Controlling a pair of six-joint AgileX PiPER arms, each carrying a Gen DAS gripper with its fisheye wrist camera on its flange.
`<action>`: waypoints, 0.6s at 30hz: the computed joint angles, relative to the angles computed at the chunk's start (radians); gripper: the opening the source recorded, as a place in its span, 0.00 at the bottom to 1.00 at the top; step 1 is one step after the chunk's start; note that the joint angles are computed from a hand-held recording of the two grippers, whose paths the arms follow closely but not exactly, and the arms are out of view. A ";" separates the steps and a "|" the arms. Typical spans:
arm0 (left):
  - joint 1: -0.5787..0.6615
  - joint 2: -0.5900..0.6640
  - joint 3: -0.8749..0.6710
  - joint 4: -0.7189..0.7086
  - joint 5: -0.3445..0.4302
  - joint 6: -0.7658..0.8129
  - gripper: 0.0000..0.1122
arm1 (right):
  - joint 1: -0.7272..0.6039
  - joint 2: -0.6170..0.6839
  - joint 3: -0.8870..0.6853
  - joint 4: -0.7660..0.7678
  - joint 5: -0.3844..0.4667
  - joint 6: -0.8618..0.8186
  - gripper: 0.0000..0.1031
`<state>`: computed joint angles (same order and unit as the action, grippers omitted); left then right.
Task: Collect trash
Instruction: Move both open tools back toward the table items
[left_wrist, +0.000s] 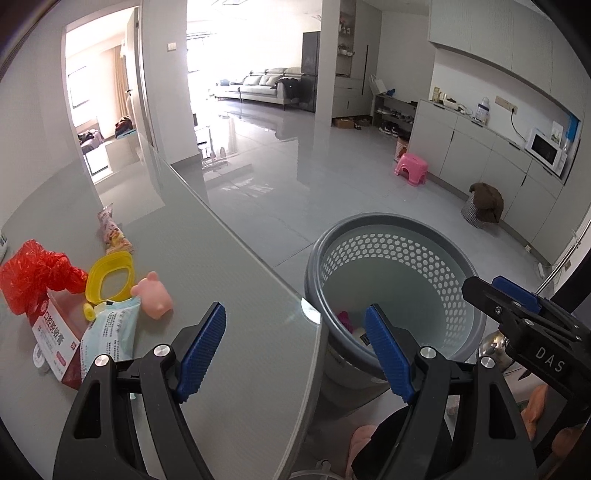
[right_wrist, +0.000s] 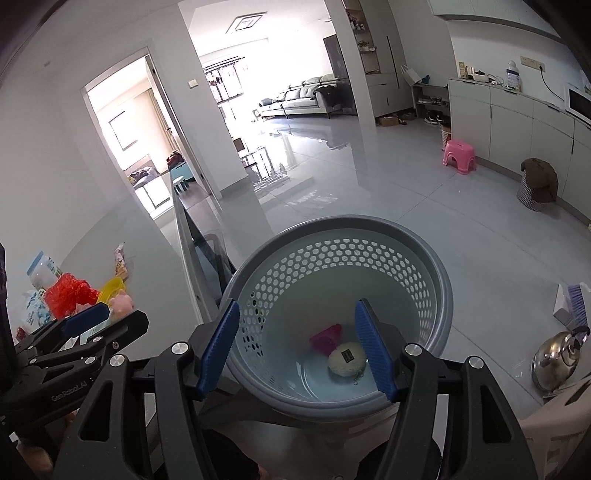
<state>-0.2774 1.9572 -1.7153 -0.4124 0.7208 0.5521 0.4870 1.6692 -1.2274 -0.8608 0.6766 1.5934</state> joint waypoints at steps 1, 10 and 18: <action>0.005 -0.003 0.000 0.000 0.000 -0.002 0.68 | 0.004 0.008 -0.014 0.004 0.000 -0.010 0.61; 0.102 -0.048 0.055 -0.014 -0.024 0.004 0.68 | 0.037 0.080 -0.134 0.056 -0.015 -0.119 0.61; 0.189 -0.075 0.109 -0.011 -0.042 0.000 0.70 | 0.054 0.199 -0.283 0.161 -0.029 -0.267 0.62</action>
